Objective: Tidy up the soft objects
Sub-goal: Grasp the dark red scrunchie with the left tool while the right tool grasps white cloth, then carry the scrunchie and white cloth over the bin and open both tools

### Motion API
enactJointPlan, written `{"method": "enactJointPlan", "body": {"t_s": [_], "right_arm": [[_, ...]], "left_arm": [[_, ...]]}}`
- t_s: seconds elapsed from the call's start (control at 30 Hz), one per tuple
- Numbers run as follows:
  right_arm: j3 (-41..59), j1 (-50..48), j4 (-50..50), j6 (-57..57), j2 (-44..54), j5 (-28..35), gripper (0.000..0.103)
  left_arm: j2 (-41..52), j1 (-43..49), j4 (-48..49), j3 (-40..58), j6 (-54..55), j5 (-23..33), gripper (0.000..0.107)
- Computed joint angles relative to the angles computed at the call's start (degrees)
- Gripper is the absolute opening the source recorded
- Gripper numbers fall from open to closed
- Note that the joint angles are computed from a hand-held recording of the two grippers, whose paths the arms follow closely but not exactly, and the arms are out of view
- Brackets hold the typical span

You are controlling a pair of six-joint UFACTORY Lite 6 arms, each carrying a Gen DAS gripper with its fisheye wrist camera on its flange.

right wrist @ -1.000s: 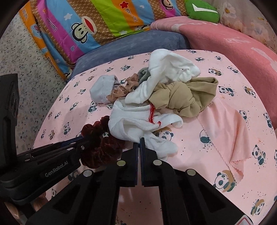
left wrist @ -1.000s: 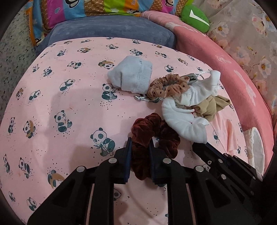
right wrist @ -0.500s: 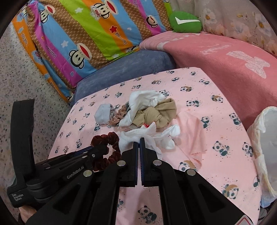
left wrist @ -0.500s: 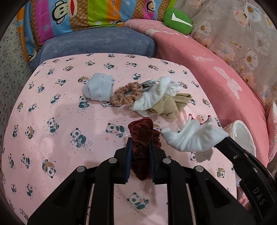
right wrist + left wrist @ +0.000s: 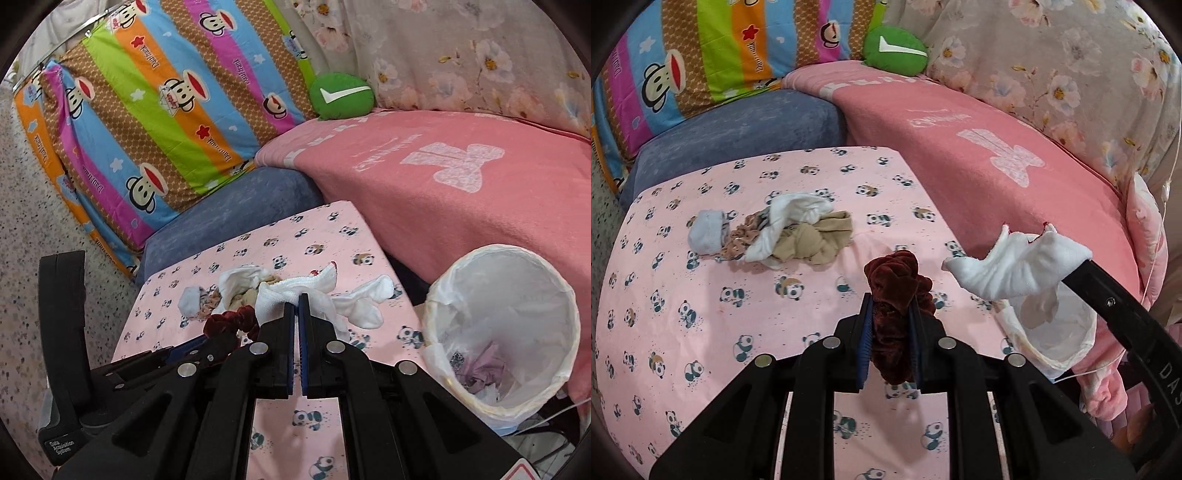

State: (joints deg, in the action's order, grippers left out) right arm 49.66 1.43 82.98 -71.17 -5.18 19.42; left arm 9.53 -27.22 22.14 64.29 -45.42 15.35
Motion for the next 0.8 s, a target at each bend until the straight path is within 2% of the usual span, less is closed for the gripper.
{"method": "enactJointPlan", "body": {"t_s": [0.17, 0.37, 0.57, 0.8], "right_arm": [[-1.6, -11.1, -2.9, -0.6, -3.0, 6.0, 0.004], [-1.8, -22.4, -4.0, -3.4, -2.8, 11.7, 0.004], [-0.4, -31.6, -4.1, -6.9, 0.8, 15.8, 0.004], [1.5, -37.7, -4.1, -10.3, 5.0, 17.9, 0.004]], "left_arm": [[4.3, -6.1, 5.0, 6.2, -5.7, 2.5, 0.017], [11.2, -11.5, 6.1, 15.1, -6.8, 5.5, 0.017], [18.0, -15.3, 4.1, 24.2, -4.2, 8.0, 0.017], [26.1, -18.0, -0.1, 35.2, 0.8, 10.6, 0.017]]}}
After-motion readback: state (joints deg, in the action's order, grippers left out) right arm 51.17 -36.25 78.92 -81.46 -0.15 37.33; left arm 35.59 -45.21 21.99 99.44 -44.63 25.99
